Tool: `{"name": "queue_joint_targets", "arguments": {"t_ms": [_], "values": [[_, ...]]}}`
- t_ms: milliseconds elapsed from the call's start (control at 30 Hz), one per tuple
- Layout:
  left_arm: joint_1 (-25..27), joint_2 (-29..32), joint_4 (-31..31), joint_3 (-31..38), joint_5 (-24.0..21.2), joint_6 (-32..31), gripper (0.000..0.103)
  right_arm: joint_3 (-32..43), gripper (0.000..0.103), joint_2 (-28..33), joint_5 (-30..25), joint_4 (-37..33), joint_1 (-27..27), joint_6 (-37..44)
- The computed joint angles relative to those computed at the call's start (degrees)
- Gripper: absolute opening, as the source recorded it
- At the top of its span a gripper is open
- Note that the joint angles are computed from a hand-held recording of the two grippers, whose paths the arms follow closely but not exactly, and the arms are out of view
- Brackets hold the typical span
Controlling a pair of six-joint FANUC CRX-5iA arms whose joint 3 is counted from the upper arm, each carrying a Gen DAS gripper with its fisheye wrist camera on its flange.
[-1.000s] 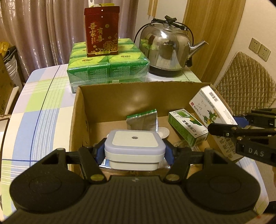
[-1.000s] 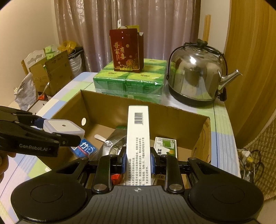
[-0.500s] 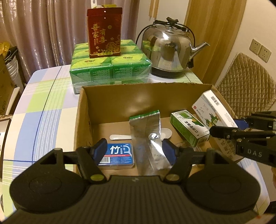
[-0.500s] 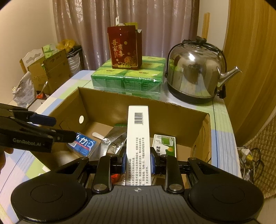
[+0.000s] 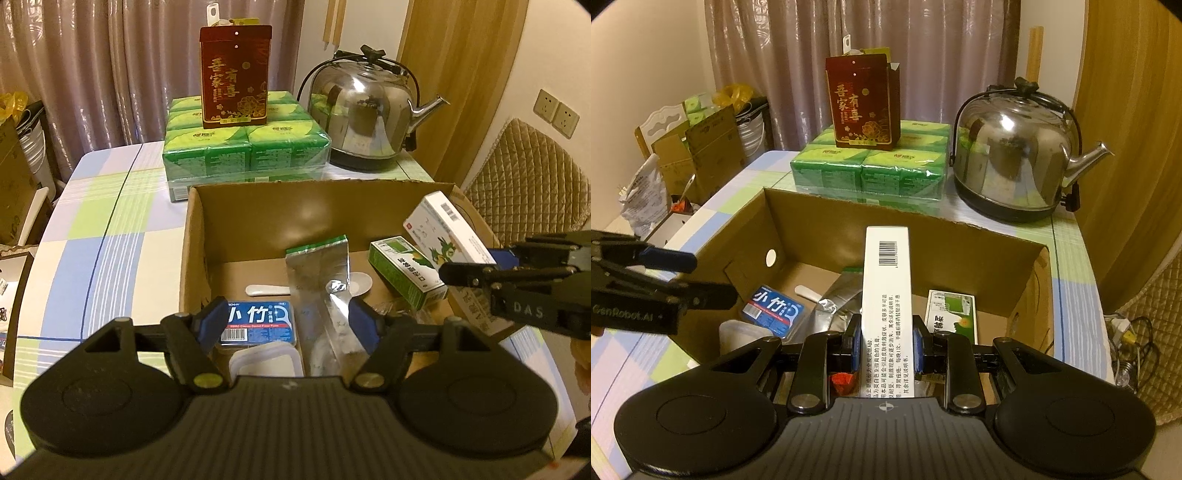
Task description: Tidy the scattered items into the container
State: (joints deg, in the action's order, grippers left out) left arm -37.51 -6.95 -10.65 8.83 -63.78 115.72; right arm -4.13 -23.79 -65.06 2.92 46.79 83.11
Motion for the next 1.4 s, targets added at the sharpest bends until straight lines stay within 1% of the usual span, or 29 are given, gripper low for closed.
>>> {"name": "queue_joint_targets", "arguments": {"t_ms": [433, 533, 567, 600, 633, 667, 933, 1200, 1300, 1400], "values": [[0.72, -1.51, 0.49, -1.59, -0.31, -0.04, 0.068, -0.27, 0.023, 0.98, 1.69, -0.16, 0.66, -1.75], [0.84, -1.97, 0.31, -1.93, -0.20, 0.25, 0.071, -1.50, 0.024, 0.43, 4.15, 0.59, 0.70, -3.63], [0.96, -2.13, 0.32, -2.06, -0.28, 0.26, 0.071, -1.36, 0.030, 0.44, 4.56, -0.30, 0.12, -3.56], [1.02, -2.27, 0.30, -2.18, -0.35, 0.27, 0.071, -0.93, 0.042, 0.60, 4.54, -1.37, -0.47, -3.01], [1.08, -2.37, 0.26, -2.26, -0.41, 0.25, 0.071, -1.05, 0.045, 0.46, 4.83, -1.34, -0.52, -2.96], [1.13, -2.57, 0.20, -2.39, -0.57, 0.29, 0.071, -1.49, 0.047, 0.18, 5.22, -0.35, -0.12, -3.37], [0.93, -4.17, -0.60, -3.46, -1.29, 1.27, 0.071, -2.51, 0.048, -1.42, 4.60, 1.01, 0.24, -4.21], [-1.22, -6.93, -3.22, -4.02, -3.35, 2.55, 0.078, -4.41, 0.049, -6.07, 4.21, 4.31, 3.05, -6.77], [-2.36, -8.53, -4.22, -4.56, -4.43, 3.53, 0.079, -5.55, 0.049, -9.04, 3.92, 6.13, 5.57, -8.54], [-4.17, -10.05, -5.98, -4.81, -6.12, 4.83, 0.080, -7.29, 0.050, -12.39, 3.01, 9.18, 9.55, -11.13]]}}
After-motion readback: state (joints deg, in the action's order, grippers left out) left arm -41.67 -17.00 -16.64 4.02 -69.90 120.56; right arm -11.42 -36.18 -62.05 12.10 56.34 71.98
